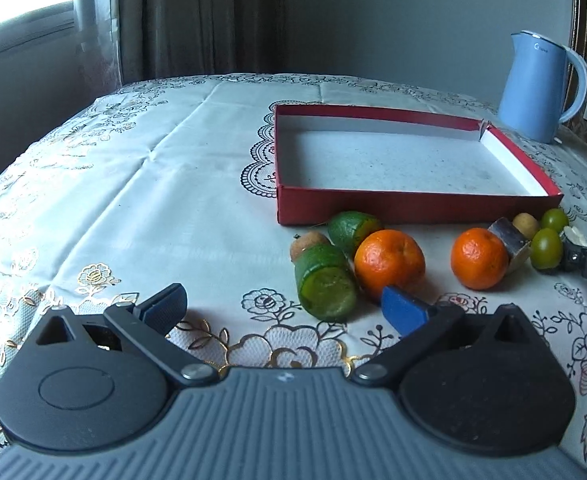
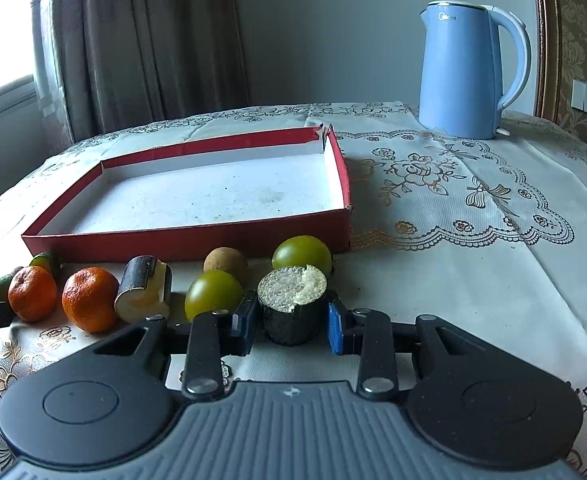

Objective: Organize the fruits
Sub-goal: 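Lift the dark cylinder with the right tool while the left tool grasps the green cucumber piece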

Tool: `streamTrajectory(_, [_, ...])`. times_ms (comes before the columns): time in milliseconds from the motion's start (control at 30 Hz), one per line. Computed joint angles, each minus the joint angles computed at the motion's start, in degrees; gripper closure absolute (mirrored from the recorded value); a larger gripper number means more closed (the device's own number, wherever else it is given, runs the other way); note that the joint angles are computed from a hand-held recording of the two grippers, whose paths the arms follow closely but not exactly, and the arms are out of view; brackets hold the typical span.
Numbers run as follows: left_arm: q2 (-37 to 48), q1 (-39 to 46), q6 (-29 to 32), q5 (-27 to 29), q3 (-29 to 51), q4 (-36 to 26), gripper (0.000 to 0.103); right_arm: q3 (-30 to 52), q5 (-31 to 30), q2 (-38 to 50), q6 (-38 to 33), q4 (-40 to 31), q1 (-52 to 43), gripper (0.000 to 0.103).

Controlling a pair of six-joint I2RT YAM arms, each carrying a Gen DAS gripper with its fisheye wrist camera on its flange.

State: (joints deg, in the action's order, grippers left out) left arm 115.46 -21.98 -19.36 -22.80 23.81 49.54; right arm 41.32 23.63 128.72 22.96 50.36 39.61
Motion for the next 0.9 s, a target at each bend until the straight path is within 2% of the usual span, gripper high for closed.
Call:
streamTrajectory(167, [0.04, -1.70, 0.63, -2.76, -0.07, 0.53, 0.014, -0.12, -0.54, 0.03, 0.28, 0.23, -0.24, 0.070])
streamTrajectory(200, [0.20, -1.89, 0.55, -3.44, 0.14, 0.23, 0.020, -0.15, -0.66, 0.06, 0.35, 0.33, -0.31, 0.070])
streamTrajectory(467, [0.06, -0.96, 0.34, -1.38, -0.13, 0.37, 0.027, -0.18, -0.90, 0.17, 0.48, 0.56, -0.45, 0.070])
streamTrajectory(567, [0.03, -1.09, 0.09, -0.62, 0.53, -0.39, 0.038, -0.08, -0.83, 0.21, 0.47, 0.46, -0.40, 0.070])
streamTrajectory(633, [-0.48, -0.78, -0.10, 1.48, 0.82, -1.05, 0.063, -0.09, -0.81, 0.20, 0.41, 0.45, -0.42, 0.070])
streamTrajectory(700, [-0.61, -1.16, -0.61, 2.11, 1.38, -1.74, 0.072, -0.09, -0.84, 0.18, 0.43, 0.44, -0.43, 0.070])
streamTrajectory(800, [0.39, -2.80, -0.40, -0.33, 2.01, -1.43, 0.073, -0.10, -0.83, 0.13, 0.46, 0.39, -0.40, 0.070])
streamTrajectory(900, [1.55, -3.18, -0.32, -0.93, 1.38, 1.39, 0.073, -0.18, -0.86, 0.07, 0.50, 0.46, -0.41, 0.070])
